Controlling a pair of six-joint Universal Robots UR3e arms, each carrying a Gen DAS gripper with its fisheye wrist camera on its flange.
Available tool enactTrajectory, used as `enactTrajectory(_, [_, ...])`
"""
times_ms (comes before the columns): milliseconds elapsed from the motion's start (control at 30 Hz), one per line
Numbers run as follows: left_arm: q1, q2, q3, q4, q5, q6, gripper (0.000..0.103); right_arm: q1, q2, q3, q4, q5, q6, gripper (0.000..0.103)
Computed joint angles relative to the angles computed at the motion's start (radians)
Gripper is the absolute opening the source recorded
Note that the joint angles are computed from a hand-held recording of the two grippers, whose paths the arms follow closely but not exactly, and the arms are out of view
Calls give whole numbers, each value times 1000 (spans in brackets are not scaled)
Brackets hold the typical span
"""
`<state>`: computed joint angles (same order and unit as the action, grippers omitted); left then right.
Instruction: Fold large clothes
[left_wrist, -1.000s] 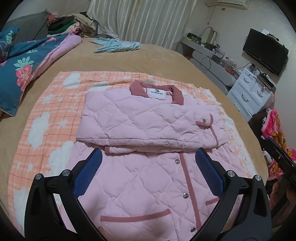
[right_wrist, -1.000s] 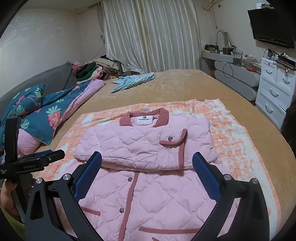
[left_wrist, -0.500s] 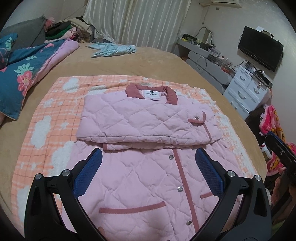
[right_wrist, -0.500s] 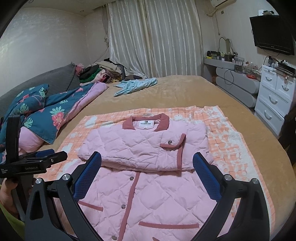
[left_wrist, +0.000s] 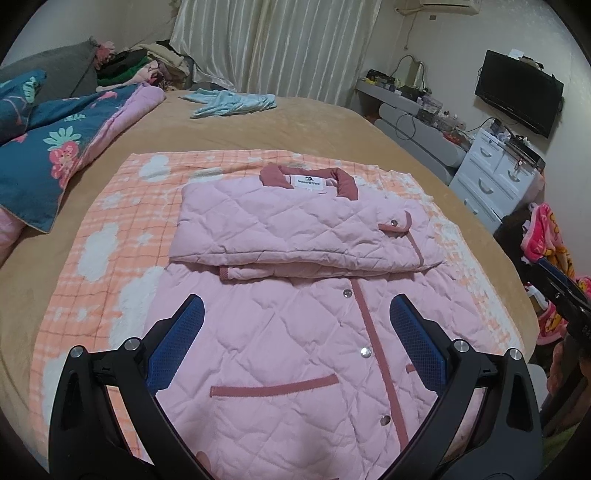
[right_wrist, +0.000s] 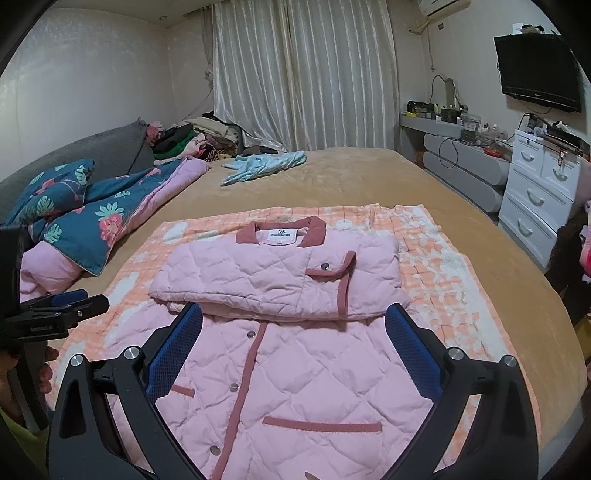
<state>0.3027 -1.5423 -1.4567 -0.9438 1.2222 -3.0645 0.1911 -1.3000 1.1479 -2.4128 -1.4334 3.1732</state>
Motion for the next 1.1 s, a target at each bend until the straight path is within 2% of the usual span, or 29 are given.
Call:
enactTrajectory(333, [13,59,-73,15,-6,6,94,-2,-84,121,-46,-2,-23,99])
enactTrajectory(600, [55,191,-243,57,-23,24,94,8,-132,211,-87,-7,-39,99])
enactTrajectory(1100, [114,270,-371,86,-38,66,94,31,-163,303,-117,-38,-62,99])
